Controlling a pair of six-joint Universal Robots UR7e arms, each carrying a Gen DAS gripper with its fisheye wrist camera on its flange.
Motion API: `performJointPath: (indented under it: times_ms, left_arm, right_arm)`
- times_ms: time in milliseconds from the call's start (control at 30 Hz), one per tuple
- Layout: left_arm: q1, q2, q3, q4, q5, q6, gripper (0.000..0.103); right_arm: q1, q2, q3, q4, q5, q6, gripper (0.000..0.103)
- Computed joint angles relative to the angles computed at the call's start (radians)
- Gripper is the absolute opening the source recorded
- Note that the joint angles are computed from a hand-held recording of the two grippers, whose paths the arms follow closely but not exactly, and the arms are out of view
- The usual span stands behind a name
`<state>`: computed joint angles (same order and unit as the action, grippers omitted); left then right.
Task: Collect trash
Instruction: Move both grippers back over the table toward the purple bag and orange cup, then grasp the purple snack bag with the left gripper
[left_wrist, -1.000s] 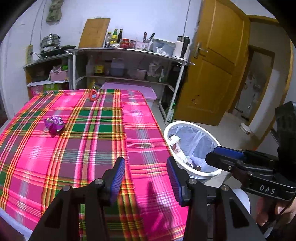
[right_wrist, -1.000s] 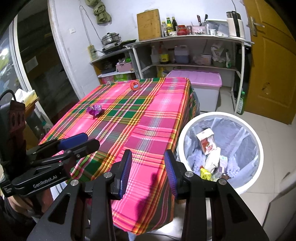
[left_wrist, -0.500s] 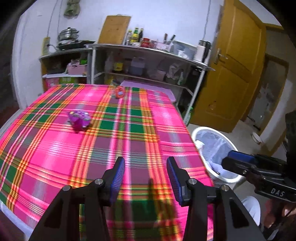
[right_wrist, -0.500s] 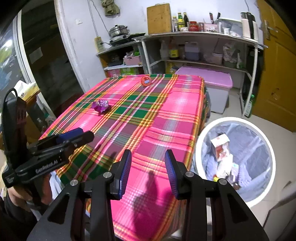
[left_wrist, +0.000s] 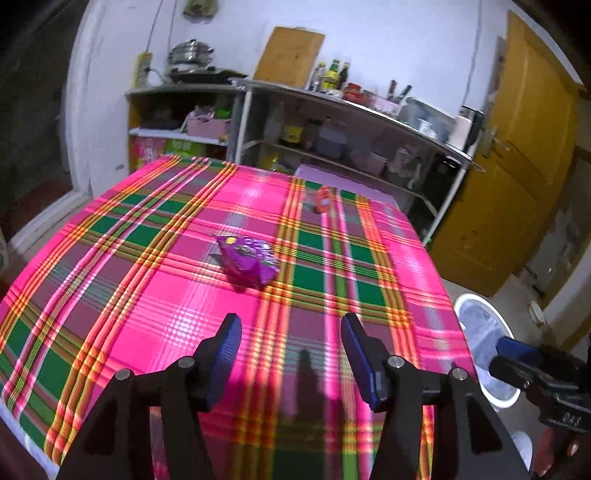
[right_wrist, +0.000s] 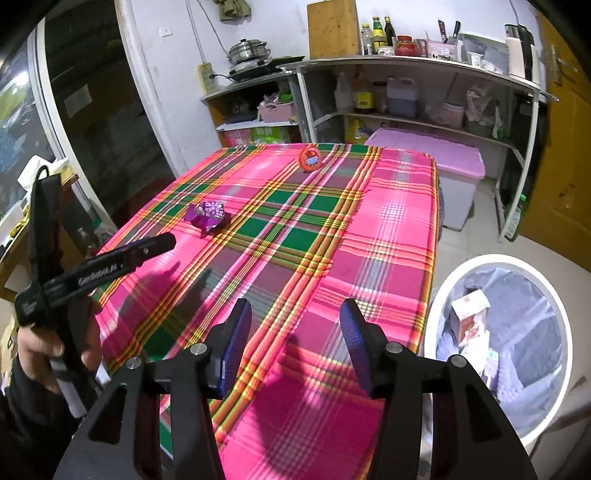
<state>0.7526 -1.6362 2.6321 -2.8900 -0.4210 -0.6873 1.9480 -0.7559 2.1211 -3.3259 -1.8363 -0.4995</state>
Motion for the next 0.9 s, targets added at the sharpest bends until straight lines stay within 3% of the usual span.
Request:
performJointPath:
  times_ms: [333, 767, 833, 900]
  left_arm:
    - [0.194, 0.122, -0.108, -0.262, -0.1, 0.262, 0.06]
    - [0.331, 0.246, -0.229, -0.387, -0.183, 0.386, 0.06]
    - [0.335, 0.25, -0.232, -0.391, -0.189, 0.391, 0.053]
    - [0.347, 0.253, -0.242, -0.361, -0.198, 0.38, 0.034]
  right_arm:
    - [-0.006, 0.06, -0.084, 0.047, -0.011, -0.002, 0.051]
    - [-0.003, 0.122, -0.203, 0.116, -0.03, 0.003, 0.051]
    - [-0.001, 0.131, -0.219, 0.125, -0.03, 0.004, 0.051]
    - [0.002, 0.14, -0.233, 0.131, -0.031, 0.006, 0.051]
